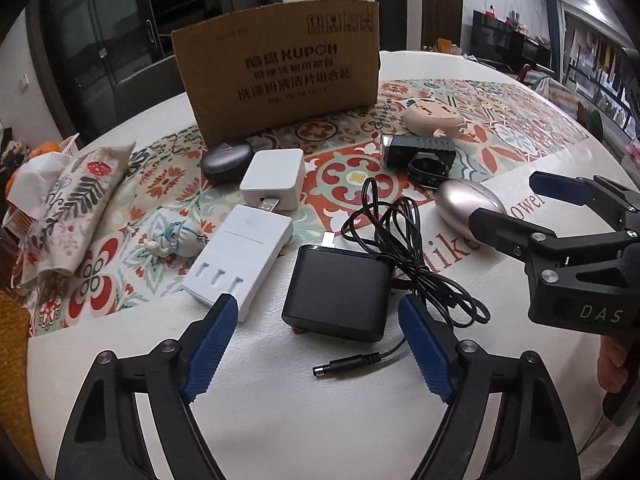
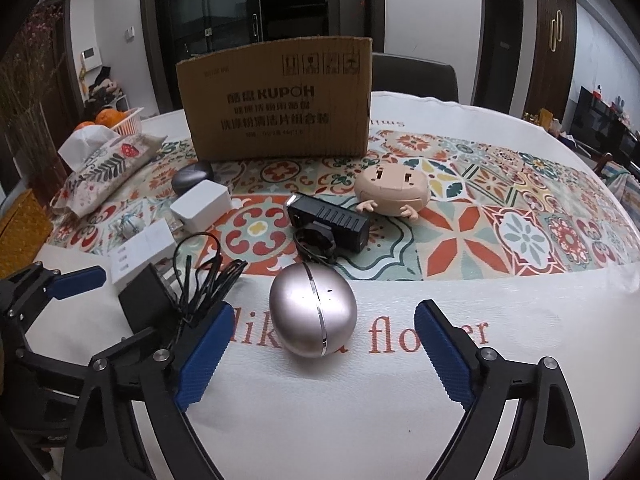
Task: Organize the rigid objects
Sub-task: 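Grasp the black charger with the left tool while the right tool grasps the silver egg speaker, then lift the black charger and silver speaker and carry both over the cardboard box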
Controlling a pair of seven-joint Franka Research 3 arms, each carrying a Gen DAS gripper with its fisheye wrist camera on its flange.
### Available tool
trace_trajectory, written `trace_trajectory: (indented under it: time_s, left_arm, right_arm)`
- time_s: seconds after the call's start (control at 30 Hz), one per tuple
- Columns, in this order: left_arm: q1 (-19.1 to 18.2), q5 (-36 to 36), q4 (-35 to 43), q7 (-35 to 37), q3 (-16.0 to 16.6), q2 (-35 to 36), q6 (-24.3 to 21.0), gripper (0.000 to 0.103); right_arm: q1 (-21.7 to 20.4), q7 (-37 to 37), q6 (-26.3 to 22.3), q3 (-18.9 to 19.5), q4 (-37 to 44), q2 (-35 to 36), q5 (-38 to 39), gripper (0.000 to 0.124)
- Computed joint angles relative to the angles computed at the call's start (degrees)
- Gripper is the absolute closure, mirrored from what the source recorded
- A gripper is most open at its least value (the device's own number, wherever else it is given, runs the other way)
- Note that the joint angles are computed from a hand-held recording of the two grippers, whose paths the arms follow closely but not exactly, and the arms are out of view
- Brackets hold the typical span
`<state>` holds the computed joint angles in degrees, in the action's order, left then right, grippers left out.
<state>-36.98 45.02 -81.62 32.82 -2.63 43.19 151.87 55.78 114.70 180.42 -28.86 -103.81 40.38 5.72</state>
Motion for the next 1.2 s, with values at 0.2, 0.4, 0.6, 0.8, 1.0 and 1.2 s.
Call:
trace_trajectory:
  time_s: [0.2,0.4,0.6,0.8,1.0,1.2]
  left_arm:
    - [0.92,-1.94,1.74,2.69,-0.67,1.44,0.35,0.024]
    - [1.04,-3.06,2.68,4.23,-0.48,2.14,1.07,0.031]
    - [3.45,-8.19,1.99,7.76,-3.28,2.23,1.54,0.047]
    - [2.51,-9.66,2.4,6.62,-1.93,2.65,1.82,0.049]
    - [1.55,-8.76,1.49,3.37,-0.42,2.22,2.94,0.049]
    - [0.22,-6.23,-0.8,-2.83,1.42,0.62,4.69,0.049]
  right_arm:
    - [-6.45,-1.99,-2.25,6.64,2.87,0.36,-0.4,0.041]
    - [-11.56,-2.72,-4.26,12.0,5.22,0.9,-1.36,0.047]
    - [-14.56,-3.12,-5.99,15.29,7.41,1.73,-2.61,0.051]
    - [-14.82,-2.64,-6.64,15.35,8.82,2.59,-3.94,0.063]
    - [-14.79,-1.99,-6.85,15.19,8.76,2.5,-4.87,0.068]
    - [-14.44,-1.94,-5.96,15.19,6.83,0.87,-5.25,0.068]
